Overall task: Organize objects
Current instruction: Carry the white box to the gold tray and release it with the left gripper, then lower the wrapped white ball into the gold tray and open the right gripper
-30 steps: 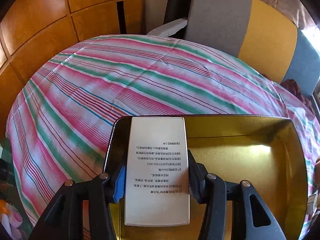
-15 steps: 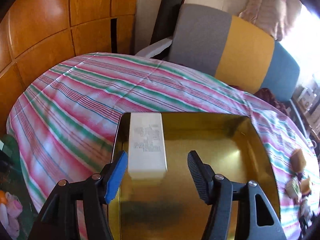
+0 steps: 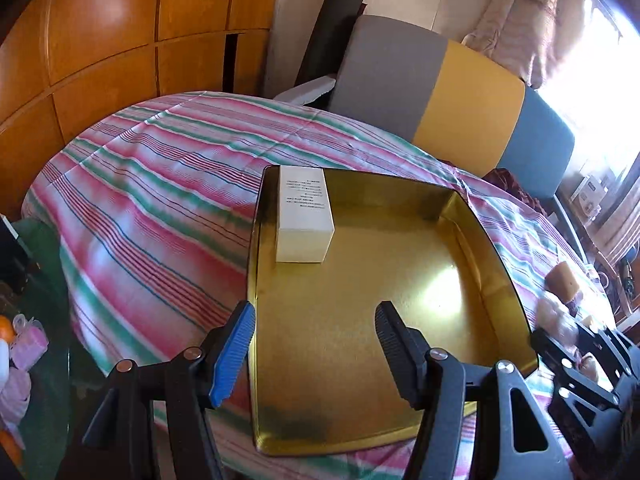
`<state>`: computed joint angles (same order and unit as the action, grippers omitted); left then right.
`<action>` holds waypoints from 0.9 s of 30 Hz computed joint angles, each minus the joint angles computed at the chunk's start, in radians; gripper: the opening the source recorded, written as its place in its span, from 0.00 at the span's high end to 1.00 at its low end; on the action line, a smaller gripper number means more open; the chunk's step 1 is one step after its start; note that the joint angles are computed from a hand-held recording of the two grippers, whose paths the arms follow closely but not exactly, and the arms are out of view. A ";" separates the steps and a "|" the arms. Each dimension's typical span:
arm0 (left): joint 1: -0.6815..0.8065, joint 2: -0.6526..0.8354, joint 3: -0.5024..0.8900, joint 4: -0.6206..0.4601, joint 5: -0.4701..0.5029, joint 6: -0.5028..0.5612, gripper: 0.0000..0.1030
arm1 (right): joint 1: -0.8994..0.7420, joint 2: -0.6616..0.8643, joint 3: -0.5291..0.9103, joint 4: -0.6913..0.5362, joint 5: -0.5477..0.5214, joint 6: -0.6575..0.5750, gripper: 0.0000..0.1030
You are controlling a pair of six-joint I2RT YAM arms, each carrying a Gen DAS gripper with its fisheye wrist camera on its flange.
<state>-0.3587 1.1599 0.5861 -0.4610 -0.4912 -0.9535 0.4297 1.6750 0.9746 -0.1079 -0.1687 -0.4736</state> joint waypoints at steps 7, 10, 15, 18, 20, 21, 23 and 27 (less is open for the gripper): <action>-0.043 -0.095 -0.038 -0.084 -0.046 -0.077 0.39 | 0.089 0.034 0.029 -0.018 0.000 0.018 0.65; -0.080 -0.136 -0.048 -0.139 -0.075 -0.122 0.39 | 0.117 0.062 0.062 -0.043 -0.005 0.029 0.65; -0.172 -0.141 -0.031 -0.256 -0.171 -0.216 0.39 | 0.172 0.130 0.124 -0.079 -0.011 0.055 0.65; -0.228 -0.106 0.009 -0.354 -0.244 -0.306 0.39 | 0.198 0.191 0.180 -0.116 -0.024 0.079 0.64; -0.260 -0.064 0.050 -0.429 -0.289 -0.375 0.39 | 0.218 0.250 0.241 -0.157 -0.052 0.099 0.64; -0.278 -0.045 0.067 -0.466 -0.307 -0.411 0.39 | 0.223 0.276 0.269 -0.177 -0.068 0.105 0.64; -0.302 -0.028 0.095 -0.538 -0.341 -0.462 0.39 | 0.242 0.336 0.335 -0.214 -0.087 0.128 0.62; -0.323 -0.053 0.089 -0.574 -0.351 -0.495 0.39 | 0.262 0.425 0.440 -0.282 -0.147 0.164 0.57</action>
<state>-0.6812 1.1073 0.6748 -1.0345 -0.8420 -1.4480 0.6913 2.0997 1.4141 -0.3899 -0.3161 -0.3097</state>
